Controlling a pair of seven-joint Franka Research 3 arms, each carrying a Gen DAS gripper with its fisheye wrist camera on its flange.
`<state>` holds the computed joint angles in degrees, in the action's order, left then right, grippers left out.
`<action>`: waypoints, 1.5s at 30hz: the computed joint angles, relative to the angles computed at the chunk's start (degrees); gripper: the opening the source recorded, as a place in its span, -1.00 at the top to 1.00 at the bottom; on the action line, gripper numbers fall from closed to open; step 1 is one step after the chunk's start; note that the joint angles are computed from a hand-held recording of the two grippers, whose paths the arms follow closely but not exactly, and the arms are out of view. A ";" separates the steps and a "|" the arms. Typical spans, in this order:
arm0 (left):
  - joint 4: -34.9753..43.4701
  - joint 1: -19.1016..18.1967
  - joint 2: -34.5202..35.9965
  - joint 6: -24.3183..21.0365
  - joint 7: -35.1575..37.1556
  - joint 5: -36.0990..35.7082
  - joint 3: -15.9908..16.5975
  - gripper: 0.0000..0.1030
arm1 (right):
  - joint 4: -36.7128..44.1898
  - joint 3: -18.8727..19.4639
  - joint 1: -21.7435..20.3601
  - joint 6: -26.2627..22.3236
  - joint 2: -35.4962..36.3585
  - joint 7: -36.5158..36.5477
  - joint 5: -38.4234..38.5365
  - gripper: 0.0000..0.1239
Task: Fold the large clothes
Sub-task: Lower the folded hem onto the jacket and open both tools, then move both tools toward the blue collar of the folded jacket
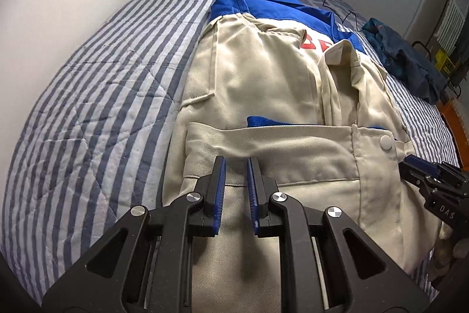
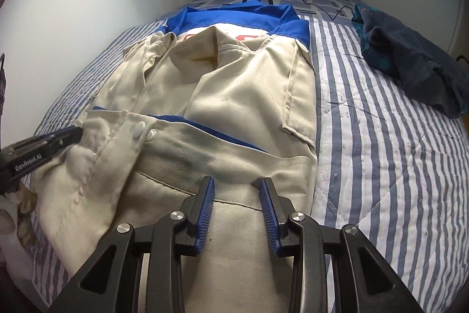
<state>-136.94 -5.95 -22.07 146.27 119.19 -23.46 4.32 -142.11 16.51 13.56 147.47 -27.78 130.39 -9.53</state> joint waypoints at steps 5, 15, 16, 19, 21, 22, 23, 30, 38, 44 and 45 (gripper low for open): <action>-0.79 -0.09 -0.35 1.32 0.32 0.73 -0.35 0.74 | -0.48 -0.74 0.34 0.97 0.13 -0.65 1.08 0.48; 2.79 -0.70 1.63 -5.16 2.56 -4.96 2.67 0.74 | 1.51 -2.01 1.11 -1.49 1.64 -1.86 2.45 0.48; 4.67 -0.55 2.72 -8.73 3.36 -7.67 4.07 0.73 | 1.47 -2.86 1.66 -1.48 1.50 -2.67 3.74 0.48; 9.30 1.59 5.40 -17.14 3.35 -13.38 6.16 0.71 | -0.06 -6.04 3.65 0.04 -0.55 -5.76 9.77 0.48; 10.63 3.49 5.87 -17.65 2.91 -14.21 5.61 0.70 | -2.73 -8.23 4.80 3.24 -3.50 -7.63 14.97 0.47; 11.14 4.51 6.01 -17.13 2.37 -13.66 4.86 0.68 | -4.07 -9.06 4.96 4.60 -5.19 -8.17 17.30 0.47; 12.36 5.50 6.56 -17.24 2.21 -13.62 4.50 0.68 | -5.25 -9.56 4.50 5.41 -7.09 -8.47 18.89 0.47; 25.34 10.66 15.11 -20.35 3.25 -15.60 1.88 0.37 | -3.25 -10.09 -1.88 4.24 -10.61 -12.93 19.70 0.42; 37.88 15.40 23.85 -21.10 0.73 -16.11 -3.81 0.15 | 4.11 -8.25 -7.25 3.31 -4.43 -14.95 16.29 0.42; 35.88 16.57 21.17 -21.90 2.28 -16.48 -5.05 0.15 | 5.78 -5.09 -8.62 -1.36 -3.86 -10.89 11.84 0.45; 35.22 16.58 20.18 -22.06 2.49 -16.36 -4.89 0.15 | 6.46 -4.44 -8.85 -2.85 -3.97 -9.71 10.89 0.45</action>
